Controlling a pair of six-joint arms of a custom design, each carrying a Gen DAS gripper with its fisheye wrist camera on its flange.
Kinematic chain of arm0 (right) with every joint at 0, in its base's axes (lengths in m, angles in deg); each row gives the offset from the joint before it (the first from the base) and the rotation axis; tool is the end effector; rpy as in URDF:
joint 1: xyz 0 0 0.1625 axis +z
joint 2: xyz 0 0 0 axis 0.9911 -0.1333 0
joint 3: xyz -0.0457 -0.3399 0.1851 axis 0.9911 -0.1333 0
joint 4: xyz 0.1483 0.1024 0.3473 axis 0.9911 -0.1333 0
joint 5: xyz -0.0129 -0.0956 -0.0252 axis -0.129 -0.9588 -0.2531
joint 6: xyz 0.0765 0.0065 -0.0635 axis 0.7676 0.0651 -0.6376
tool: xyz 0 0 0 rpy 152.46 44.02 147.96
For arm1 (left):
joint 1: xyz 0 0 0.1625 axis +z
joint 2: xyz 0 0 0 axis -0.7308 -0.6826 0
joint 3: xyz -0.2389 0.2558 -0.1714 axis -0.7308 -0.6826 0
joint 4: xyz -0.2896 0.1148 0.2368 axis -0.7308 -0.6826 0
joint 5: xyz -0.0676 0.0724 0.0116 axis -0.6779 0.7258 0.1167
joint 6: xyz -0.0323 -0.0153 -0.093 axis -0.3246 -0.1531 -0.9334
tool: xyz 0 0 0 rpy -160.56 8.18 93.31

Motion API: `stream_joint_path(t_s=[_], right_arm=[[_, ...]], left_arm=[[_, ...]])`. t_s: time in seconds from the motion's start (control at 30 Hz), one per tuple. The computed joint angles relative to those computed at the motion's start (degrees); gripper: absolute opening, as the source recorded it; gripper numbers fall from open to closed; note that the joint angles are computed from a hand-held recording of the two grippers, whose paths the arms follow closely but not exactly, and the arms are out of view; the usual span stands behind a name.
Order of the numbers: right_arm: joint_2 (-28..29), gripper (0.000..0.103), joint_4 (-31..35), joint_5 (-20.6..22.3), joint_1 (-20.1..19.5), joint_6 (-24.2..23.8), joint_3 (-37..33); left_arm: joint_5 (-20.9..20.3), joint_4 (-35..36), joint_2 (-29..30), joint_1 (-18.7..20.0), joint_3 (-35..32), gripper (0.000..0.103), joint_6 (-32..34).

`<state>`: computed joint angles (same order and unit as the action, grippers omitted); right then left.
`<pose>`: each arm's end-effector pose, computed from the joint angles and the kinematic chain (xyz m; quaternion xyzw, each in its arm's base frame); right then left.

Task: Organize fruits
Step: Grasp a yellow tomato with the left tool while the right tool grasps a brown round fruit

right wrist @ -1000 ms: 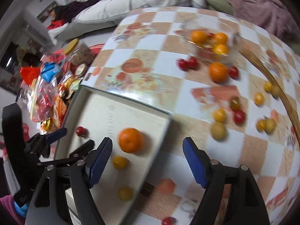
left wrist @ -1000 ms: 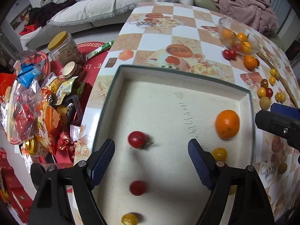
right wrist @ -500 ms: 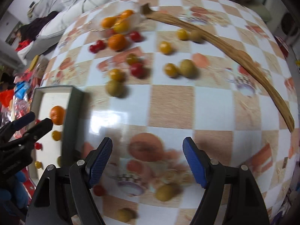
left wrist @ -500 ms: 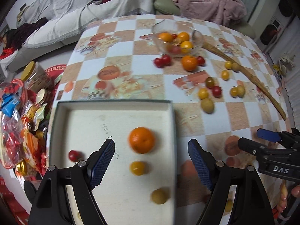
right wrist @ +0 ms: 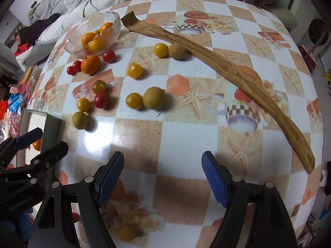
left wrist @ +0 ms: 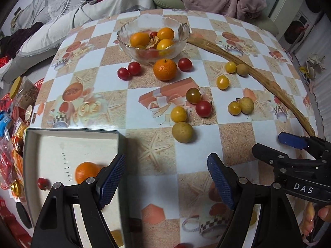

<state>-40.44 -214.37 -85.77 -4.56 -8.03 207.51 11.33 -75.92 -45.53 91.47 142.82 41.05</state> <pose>-0.0264 -0.4687 0.2012 -0.1727 -0.8980 0.2278 0.3344 -0.3277 -0.5817 -0.1248 0.3501 0.8892 -0.0071 0.2945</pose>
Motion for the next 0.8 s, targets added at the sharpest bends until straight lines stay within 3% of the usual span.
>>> stream_joint_path(t_s=[0.13,0.3,0.73,0.8], right_arm=[[0.25,0.078,0.54,1.10,-1.00,-3.49,-0.99],[0.98,0.066,1.24,2.70,-1.73,-7.03,-2.89],[2.97,0.059,0.89,5.82,-2.70,-13.37,-7.35],[3.21,0.053,0.84,7.01,-2.76,-14.32,-7.75]], left_arm=[[1.15,0.51,2.38,-0.24,-1.79,0.081,-1.02],[2.46,1.46,4.81,-0.20,-4.01,0.081,-2.53],[3.13,0.89,7.60,0.40,-7.08,0.081,-2.19],[2.58,0.62,7.53,0.57,-7.16,0.073,-2.20]])
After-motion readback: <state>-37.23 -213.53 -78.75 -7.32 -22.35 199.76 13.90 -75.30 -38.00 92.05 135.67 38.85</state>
